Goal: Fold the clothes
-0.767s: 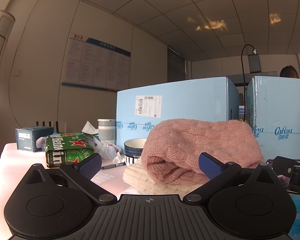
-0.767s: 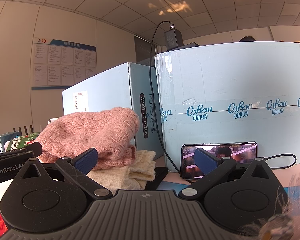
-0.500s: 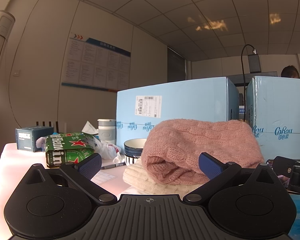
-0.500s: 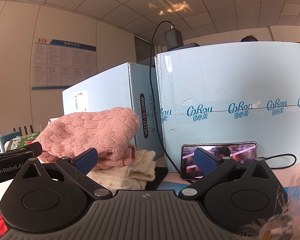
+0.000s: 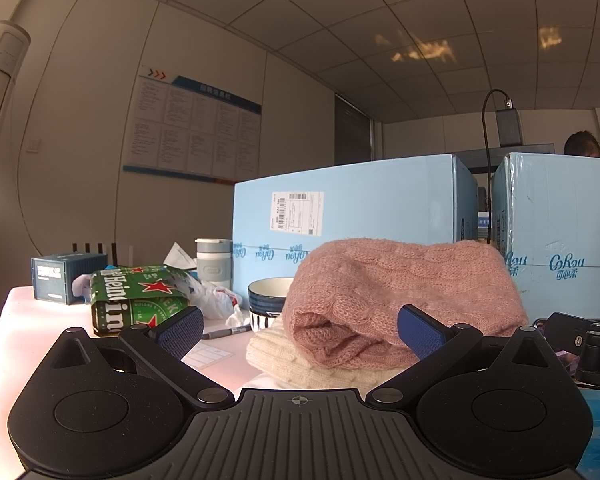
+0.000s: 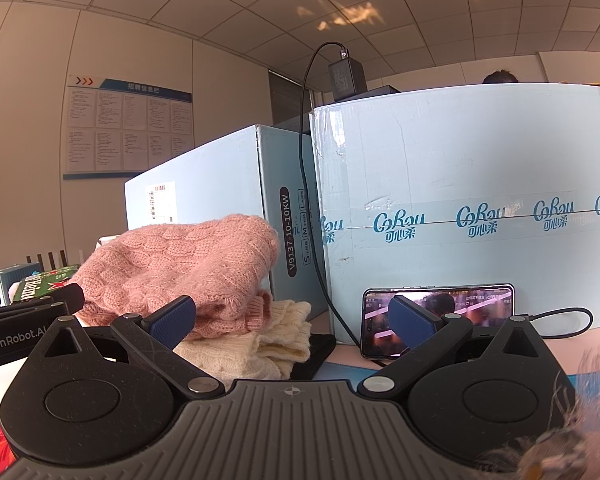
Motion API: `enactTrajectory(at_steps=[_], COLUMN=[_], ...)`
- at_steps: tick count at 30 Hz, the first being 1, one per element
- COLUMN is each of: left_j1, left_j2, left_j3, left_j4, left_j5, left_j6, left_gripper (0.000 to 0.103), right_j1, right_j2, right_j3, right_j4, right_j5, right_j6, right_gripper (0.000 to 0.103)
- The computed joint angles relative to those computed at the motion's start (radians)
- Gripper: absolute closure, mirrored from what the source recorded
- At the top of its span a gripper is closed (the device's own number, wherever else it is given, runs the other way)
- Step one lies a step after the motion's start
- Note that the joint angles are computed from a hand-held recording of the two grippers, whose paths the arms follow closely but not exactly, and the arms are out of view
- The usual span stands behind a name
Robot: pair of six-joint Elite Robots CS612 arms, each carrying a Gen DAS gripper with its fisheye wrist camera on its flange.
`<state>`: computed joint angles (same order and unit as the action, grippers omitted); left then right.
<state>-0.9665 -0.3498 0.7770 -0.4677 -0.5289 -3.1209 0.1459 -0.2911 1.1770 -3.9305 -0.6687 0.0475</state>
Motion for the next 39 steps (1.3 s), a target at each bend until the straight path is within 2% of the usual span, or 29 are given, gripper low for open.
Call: enactTrajectory(at_steps=[39], left_j1=[-0.002], left_j2=[-0.001], left_j3=[0.004], left_j4=[0.0], left_j5=[0.009], left_j6=[-0.003], left_gripper=[0.0], right_j1=[0.001], right_j2=[0.001], right_j3=[-0.001], right_j4=[0.003], right_j5=[-0.005], right_j6=[0.0], right_gripper=[0.0])
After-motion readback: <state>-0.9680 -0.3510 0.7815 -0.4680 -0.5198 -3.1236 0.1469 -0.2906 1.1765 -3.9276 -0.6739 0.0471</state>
